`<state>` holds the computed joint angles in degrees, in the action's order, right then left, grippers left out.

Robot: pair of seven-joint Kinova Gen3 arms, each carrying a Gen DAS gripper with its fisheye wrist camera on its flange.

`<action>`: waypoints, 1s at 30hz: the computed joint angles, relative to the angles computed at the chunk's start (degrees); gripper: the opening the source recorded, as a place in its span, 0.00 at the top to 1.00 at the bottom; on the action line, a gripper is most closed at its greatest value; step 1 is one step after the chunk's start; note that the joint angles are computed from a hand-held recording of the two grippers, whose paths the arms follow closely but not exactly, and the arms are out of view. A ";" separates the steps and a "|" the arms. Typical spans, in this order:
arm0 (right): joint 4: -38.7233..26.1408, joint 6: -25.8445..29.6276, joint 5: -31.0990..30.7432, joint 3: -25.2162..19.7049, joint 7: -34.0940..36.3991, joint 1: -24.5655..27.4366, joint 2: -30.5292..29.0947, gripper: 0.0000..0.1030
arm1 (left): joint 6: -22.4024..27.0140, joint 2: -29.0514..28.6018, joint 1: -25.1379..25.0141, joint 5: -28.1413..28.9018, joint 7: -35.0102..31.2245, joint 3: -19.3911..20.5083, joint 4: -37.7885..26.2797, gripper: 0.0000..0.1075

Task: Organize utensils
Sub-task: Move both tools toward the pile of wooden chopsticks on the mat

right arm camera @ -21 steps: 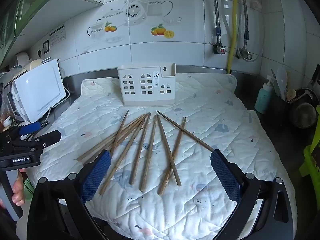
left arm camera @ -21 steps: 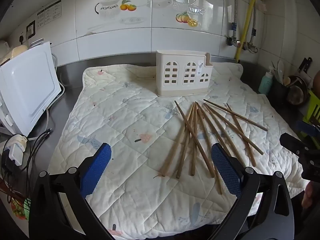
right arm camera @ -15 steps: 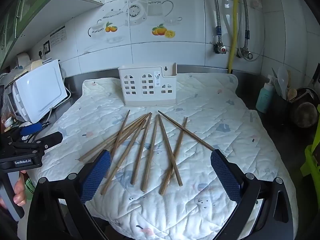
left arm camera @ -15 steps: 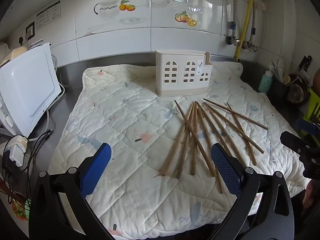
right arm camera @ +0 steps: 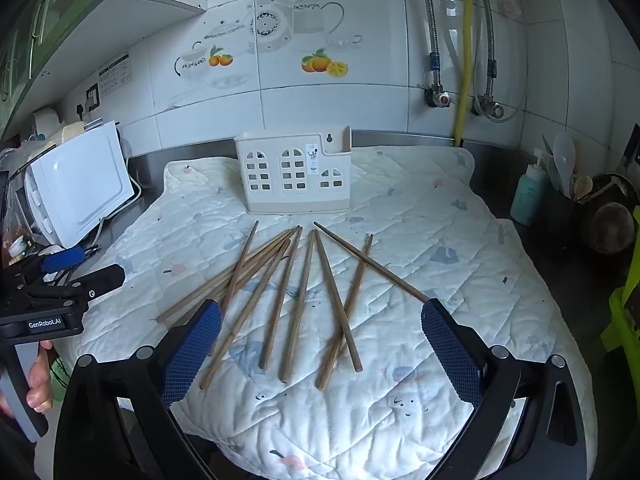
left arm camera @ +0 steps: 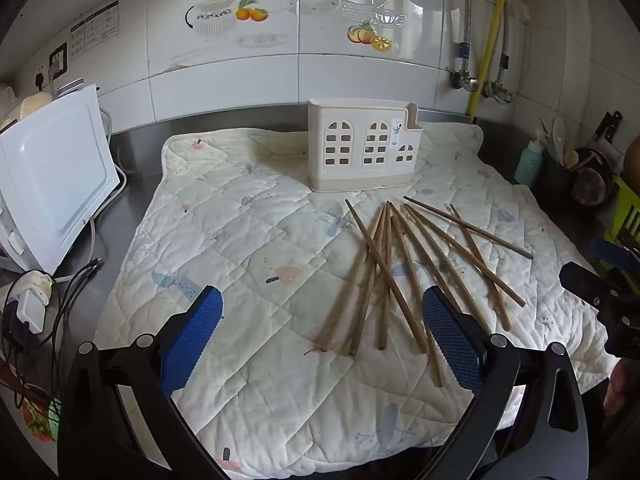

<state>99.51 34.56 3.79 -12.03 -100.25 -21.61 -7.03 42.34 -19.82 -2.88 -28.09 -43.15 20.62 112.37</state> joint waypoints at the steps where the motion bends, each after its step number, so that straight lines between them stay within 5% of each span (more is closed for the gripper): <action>1: 0.01 0.00 -0.06 0.03 0.10 -0.03 -0.01 0.06 | -0.03 0.06 -0.07 -0.11 0.06 0.16 0.03 0.09; 30: 0.26 -0.37 -0.66 0.25 0.87 -0.02 -0.05 0.06 | -1.77 -0.88 -1.33 1.12 -1.16 -0.76 1.16 0.09</action>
